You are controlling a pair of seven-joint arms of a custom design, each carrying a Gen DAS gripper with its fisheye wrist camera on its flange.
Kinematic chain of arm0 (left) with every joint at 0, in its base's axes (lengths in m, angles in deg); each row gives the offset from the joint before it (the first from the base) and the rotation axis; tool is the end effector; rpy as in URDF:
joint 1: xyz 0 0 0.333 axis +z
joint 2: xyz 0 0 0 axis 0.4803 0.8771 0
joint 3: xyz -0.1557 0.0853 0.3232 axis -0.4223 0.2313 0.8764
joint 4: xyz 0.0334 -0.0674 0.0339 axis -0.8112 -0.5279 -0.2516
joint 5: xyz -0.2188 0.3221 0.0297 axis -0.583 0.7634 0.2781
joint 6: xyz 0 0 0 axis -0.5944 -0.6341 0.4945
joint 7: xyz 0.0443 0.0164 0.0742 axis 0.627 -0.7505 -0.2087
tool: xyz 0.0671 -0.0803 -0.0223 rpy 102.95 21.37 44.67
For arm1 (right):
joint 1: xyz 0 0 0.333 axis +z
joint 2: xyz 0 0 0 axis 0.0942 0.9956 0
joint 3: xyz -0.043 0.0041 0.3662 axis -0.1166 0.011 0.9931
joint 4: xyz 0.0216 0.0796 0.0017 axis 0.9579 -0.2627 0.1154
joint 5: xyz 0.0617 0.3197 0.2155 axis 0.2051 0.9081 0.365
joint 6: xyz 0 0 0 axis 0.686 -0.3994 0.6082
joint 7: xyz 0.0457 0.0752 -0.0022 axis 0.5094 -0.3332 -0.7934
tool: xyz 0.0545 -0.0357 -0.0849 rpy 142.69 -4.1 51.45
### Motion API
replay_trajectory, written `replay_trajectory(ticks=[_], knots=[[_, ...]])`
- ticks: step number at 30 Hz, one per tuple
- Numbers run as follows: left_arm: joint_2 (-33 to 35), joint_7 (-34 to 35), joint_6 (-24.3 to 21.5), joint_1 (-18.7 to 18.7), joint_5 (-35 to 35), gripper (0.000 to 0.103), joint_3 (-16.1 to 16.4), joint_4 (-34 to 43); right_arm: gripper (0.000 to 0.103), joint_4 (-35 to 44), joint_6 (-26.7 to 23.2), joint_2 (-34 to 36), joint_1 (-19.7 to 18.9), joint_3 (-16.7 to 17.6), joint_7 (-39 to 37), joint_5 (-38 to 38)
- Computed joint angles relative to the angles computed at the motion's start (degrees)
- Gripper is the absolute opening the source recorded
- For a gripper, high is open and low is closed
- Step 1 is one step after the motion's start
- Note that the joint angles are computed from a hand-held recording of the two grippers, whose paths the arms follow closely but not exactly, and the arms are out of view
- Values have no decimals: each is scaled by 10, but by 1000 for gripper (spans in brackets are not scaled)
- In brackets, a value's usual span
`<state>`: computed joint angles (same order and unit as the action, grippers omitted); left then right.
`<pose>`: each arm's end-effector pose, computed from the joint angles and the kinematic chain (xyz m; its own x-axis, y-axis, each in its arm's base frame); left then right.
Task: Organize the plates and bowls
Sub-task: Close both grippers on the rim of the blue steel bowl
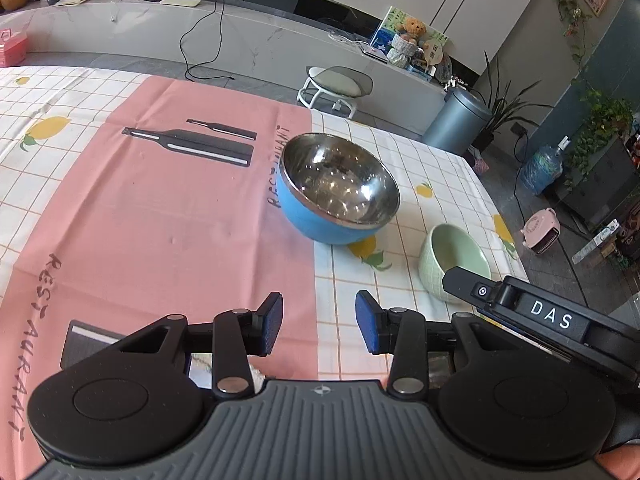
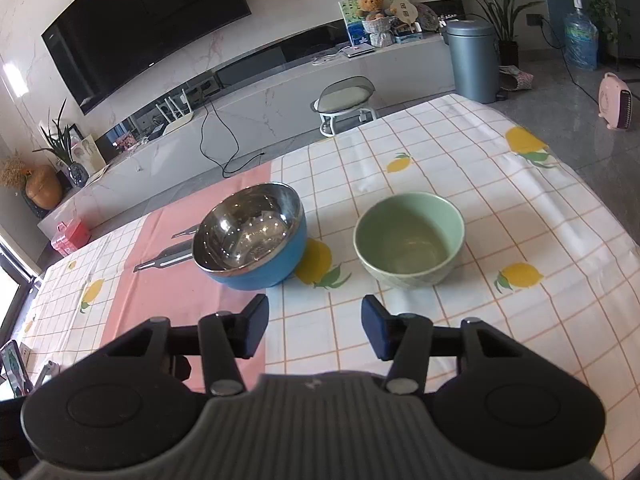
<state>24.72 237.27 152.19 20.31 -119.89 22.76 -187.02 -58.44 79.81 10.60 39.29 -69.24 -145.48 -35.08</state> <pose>0.4766 -0.1083 0.4107 -0.4072 -0.8419 0.3542 -0.7994 0.1409 -0.5841 0.3906 0.3863 0.4099 -0.4555 -0.8279 -0.3272 -0.5370 0.5487 -0.6407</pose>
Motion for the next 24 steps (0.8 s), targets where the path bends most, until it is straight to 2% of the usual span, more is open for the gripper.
replay_trajectory(ticks=[9,14,20,24], knots=[[81,-21,25,10,2,46,-12,96,44,63,52,55,-28,-35,-89,10],[131,-60,52,15,44,46,-30,145,42,104,76,92,-38,-57,-139,30],[188,-118,77,20,118,46,-48,188,34,139,89,131,-43,-79,-213,80],[210,-151,79,31,160,37,-63,200,28,150,102,149,-43,-91,-246,109]])
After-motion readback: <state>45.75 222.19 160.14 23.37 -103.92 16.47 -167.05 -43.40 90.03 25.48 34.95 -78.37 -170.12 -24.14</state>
